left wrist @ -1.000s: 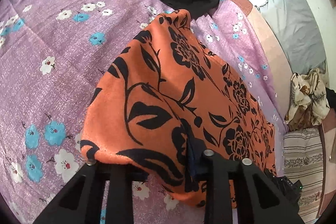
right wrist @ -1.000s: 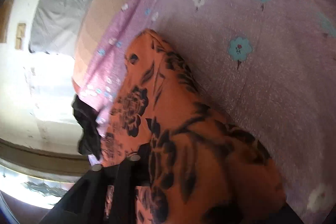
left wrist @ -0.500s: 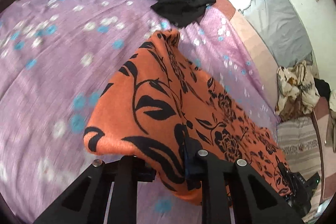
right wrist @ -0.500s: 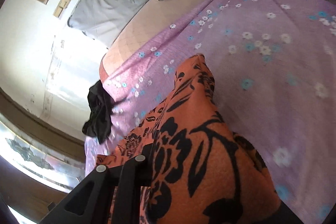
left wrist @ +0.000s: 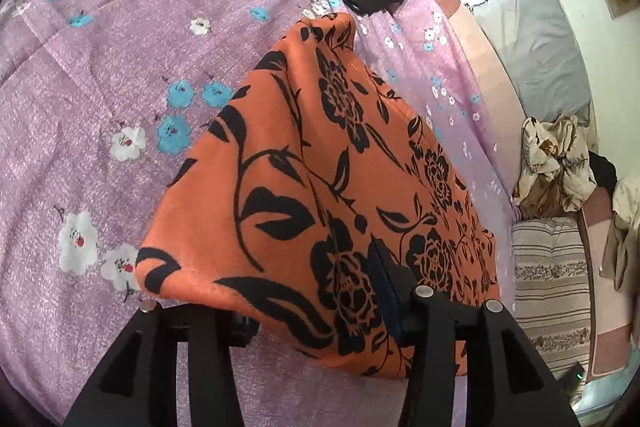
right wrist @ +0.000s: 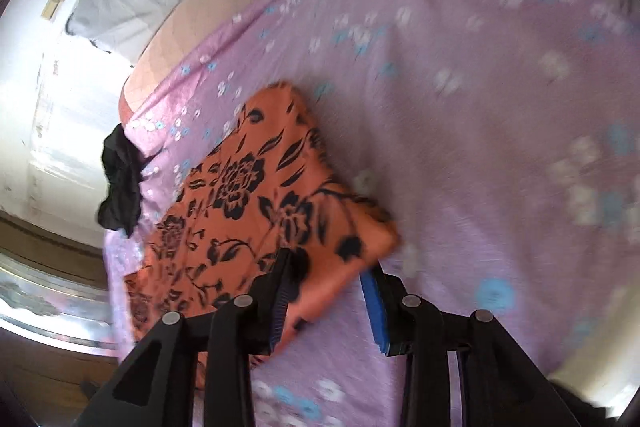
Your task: Fold small clothes
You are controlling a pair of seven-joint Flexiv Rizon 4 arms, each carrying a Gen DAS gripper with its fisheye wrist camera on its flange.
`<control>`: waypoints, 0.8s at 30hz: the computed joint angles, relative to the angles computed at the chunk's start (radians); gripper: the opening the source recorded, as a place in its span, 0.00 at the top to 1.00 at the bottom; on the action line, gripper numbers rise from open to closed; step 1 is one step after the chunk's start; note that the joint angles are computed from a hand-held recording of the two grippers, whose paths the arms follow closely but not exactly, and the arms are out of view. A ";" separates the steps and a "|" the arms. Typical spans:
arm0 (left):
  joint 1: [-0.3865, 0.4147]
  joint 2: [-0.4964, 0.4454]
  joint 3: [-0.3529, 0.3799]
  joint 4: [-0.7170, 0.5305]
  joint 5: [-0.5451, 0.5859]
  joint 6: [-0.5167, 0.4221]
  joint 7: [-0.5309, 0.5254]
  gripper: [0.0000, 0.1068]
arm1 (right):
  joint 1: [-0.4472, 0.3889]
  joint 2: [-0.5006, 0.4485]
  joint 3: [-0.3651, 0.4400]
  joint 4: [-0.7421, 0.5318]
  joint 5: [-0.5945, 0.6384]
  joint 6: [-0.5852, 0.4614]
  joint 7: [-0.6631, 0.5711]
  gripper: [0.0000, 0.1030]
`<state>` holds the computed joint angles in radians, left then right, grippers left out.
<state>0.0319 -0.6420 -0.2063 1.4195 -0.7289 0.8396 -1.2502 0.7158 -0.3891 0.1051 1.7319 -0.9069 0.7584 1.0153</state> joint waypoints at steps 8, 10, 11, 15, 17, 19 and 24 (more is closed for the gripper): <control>-0.027 0.005 0.006 0.012 0.045 0.088 0.006 0.73 | 0.057 -0.146 -0.051 -0.280 -0.098 -0.103 -0.317 0.63; -0.025 -0.009 0.002 -0.004 0.046 0.078 -0.005 0.72 | 0.046 -0.225 -0.077 -0.376 -0.096 -0.004 -0.404 0.65; -0.023 -0.013 0.001 -0.005 0.044 0.076 -0.010 0.71 | 0.043 -0.256 -0.087 -0.410 -0.084 0.037 -0.427 0.65; -0.023 -0.024 -0.015 -0.009 0.036 0.106 0.005 0.66 | -0.011 -0.399 -0.070 -0.545 0.052 0.218 -0.507 0.65; -0.036 -0.026 -0.006 -0.012 0.062 0.134 0.022 0.69 | -0.070 -0.494 0.016 -0.612 0.232 0.317 -0.602 0.78; -0.035 -0.022 -0.012 -0.004 0.064 0.158 0.034 0.76 | -0.060 -0.487 -0.015 -0.588 0.247 0.342 -0.543 0.78; -0.048 0.005 -0.043 0.019 0.066 0.257 0.111 0.80 | -0.036 -0.446 -0.102 -0.466 0.301 0.572 -0.482 0.76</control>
